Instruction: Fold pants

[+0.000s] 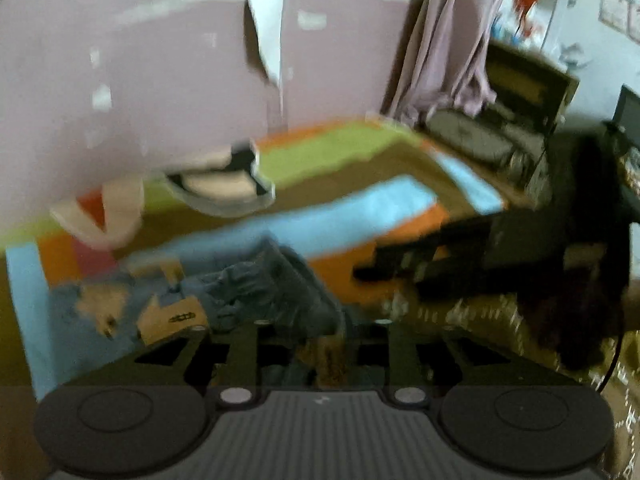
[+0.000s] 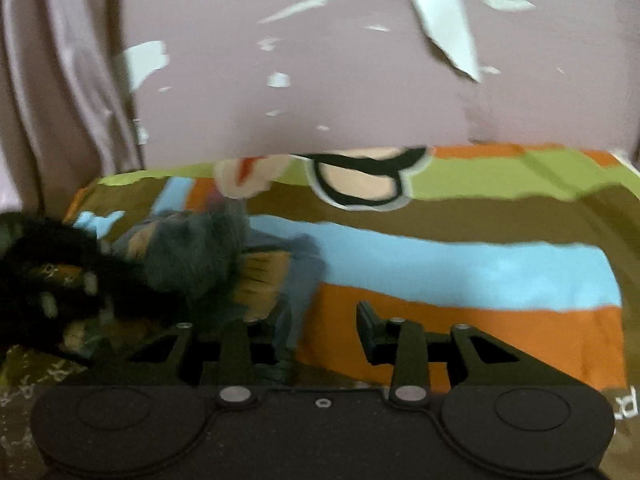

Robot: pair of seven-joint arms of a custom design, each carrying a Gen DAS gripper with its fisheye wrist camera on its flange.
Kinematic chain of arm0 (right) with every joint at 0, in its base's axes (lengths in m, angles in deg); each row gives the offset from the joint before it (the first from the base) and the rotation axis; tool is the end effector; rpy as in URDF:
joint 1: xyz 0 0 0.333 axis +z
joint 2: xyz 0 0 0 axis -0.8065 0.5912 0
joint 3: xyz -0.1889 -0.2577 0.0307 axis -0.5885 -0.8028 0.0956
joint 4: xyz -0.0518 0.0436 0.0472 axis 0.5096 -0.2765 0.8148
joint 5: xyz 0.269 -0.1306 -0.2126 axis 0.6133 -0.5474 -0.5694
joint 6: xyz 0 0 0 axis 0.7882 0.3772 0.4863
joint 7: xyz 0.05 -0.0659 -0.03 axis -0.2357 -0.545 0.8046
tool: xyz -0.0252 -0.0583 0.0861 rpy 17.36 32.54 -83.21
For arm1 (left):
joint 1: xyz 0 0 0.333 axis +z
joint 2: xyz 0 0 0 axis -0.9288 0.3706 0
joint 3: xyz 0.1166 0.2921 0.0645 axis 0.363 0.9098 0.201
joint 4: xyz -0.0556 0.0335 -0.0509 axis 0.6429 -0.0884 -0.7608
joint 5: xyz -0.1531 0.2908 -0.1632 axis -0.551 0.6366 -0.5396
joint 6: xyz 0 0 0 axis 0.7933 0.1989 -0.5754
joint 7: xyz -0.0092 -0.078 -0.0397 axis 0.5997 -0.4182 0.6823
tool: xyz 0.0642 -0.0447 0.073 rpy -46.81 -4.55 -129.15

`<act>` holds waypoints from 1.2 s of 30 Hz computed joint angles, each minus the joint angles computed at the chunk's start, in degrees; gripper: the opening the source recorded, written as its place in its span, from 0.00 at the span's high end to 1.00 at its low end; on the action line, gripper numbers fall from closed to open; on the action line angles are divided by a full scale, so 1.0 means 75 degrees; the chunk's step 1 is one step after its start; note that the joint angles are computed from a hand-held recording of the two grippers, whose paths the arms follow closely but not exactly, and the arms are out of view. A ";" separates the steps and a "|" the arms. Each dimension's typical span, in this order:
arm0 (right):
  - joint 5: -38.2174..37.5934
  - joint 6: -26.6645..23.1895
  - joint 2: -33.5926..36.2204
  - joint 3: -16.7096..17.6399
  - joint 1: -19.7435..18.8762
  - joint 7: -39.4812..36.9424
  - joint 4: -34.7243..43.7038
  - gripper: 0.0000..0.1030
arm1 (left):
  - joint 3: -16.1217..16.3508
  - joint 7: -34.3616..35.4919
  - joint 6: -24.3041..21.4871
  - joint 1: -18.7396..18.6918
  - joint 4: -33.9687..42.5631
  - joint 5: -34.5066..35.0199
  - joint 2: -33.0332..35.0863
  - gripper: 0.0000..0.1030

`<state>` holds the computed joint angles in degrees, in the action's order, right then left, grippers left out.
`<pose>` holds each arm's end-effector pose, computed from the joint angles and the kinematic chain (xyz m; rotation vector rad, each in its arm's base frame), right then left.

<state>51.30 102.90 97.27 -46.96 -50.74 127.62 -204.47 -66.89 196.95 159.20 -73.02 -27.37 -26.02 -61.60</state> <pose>0.6110 0.1054 0.4603 -1.6485 1.7270 -0.5253 0.6147 -0.2070 0.4636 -1.0017 2.6294 -1.1929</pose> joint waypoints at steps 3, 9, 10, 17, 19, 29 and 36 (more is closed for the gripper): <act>0.0631 0.0107 0.0064 0.0527 -0.0508 -0.0499 -0.0034 0.56 | 0.0005 0.0249 -0.0103 0.0156 -0.0348 -0.0234 -0.0172 0.45; 0.3799 -0.0158 0.0598 0.3360 -0.2686 -0.3569 0.0644 0.50 | 0.0144 0.1078 0.0180 0.0232 -0.1031 -0.1041 -0.0567 0.35; 0.4321 -0.0328 0.0732 0.3625 -0.2853 -0.4016 0.0835 0.50 | 0.0210 0.0852 0.0148 0.0168 -0.0941 -0.0830 -0.0486 0.35; 0.3903 -0.1060 0.1000 0.2180 -0.1435 -0.3019 0.1435 0.77 | 0.0173 0.1225 0.0130 0.0154 -0.0984 -0.0585 -0.0332 0.67; 0.4114 -0.0962 0.0852 0.2050 -0.1295 -0.3236 0.1333 0.89 | 0.0196 0.1110 -0.0183 0.0182 -0.0875 -0.0463 -0.0324 0.83; 0.1704 -0.0914 0.0550 -0.0123 0.0519 -0.1007 0.0950 0.71 | 0.0286 0.0590 -0.0974 0.0326 -0.0555 -0.0372 -0.0254 0.71; 0.0628 -0.0034 0.0525 0.0501 0.0019 -0.1057 0.1017 0.57 | 0.0481 0.0481 -0.0341 0.0707 -0.0360 -0.1982 -0.0532 0.37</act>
<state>56.01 102.65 101.21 -43.20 -50.60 119.69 -196.84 -63.28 200.56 156.64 -67.72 -30.06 -40.89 -65.59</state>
